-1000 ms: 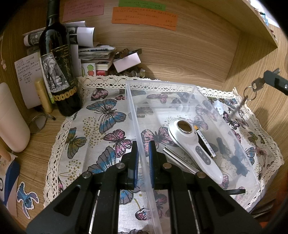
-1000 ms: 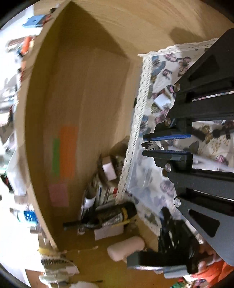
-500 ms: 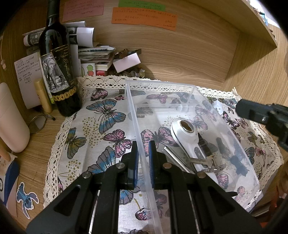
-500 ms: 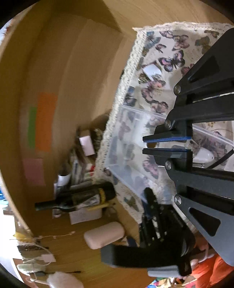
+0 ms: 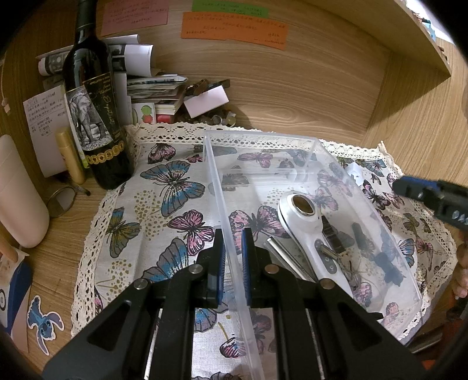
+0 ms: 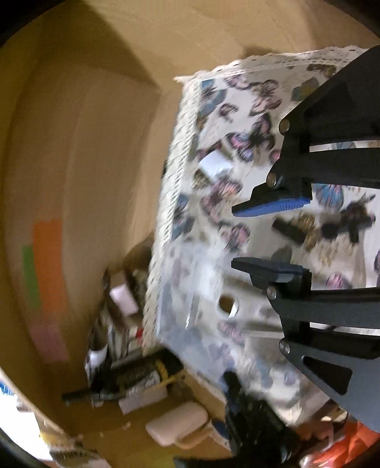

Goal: Organize rigid objects
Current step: 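Reach the right tool down toward the black clip on the cloth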

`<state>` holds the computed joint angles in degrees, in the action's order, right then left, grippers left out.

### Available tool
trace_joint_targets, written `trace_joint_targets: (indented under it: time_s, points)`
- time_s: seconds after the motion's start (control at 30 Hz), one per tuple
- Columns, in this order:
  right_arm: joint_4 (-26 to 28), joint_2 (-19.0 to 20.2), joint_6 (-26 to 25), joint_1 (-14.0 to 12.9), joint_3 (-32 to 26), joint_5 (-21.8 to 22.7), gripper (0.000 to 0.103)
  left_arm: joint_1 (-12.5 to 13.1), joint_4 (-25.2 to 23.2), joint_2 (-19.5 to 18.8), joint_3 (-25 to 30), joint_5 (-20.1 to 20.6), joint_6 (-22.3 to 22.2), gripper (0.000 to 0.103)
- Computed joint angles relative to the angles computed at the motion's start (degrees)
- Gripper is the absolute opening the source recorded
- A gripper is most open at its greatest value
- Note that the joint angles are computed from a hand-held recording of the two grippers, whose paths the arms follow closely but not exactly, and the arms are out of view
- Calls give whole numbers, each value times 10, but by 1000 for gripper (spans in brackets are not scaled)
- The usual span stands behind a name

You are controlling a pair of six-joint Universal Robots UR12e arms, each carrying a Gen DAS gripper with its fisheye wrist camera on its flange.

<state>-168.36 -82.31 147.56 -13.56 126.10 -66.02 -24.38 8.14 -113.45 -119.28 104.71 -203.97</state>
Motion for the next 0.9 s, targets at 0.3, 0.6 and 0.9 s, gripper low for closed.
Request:
trace_joint_targets:
  time_s: [0.3, 0.6, 0.9]
  points:
    - [90, 35, -8, -2, -26, -54, 27, -2, -3, 0, 0, 6, 0, 10]
    - [129, 50, -27, 6, -35, -59, 41, -1, -3, 0, 0, 5, 1, 10]
    - [87, 56, -56, 20, -23, -87, 39, -2, -3, 0, 1, 6, 1, 10]
